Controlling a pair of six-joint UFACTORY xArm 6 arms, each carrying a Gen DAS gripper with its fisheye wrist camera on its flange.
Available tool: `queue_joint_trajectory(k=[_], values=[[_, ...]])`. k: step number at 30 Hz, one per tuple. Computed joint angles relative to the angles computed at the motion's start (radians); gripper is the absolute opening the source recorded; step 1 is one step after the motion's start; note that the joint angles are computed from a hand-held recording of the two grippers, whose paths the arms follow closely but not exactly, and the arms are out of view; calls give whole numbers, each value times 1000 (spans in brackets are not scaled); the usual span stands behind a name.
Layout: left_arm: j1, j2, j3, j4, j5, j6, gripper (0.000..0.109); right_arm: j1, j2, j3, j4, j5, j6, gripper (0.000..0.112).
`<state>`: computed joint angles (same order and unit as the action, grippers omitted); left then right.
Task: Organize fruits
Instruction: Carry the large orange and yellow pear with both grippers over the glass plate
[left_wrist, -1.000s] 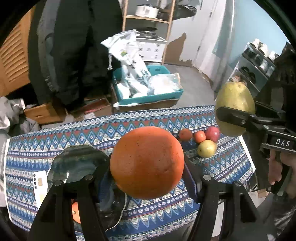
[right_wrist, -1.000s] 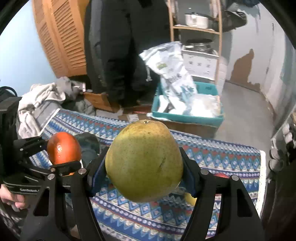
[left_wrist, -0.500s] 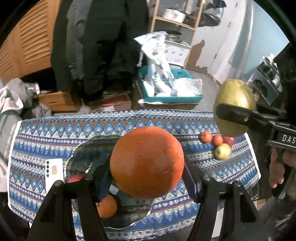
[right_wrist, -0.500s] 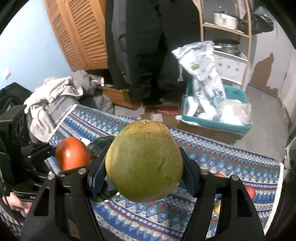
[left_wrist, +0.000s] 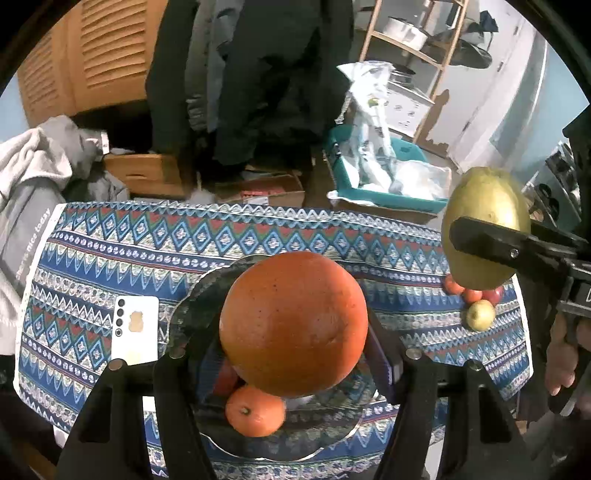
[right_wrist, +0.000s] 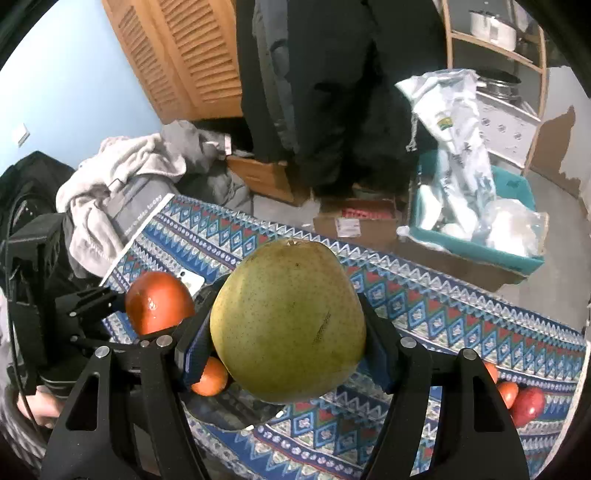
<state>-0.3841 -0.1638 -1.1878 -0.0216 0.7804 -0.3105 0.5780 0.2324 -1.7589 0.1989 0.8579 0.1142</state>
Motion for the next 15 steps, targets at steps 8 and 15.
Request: queue_joint_trajectory(k=[8, 15], values=[[52, 32, 33, -70, -10, 42, 69, 15, 100, -83, 37, 36, -11, 70], [79, 63, 52, -116, -7, 65, 69, 24, 177, -144, 75, 85, -21, 70]])
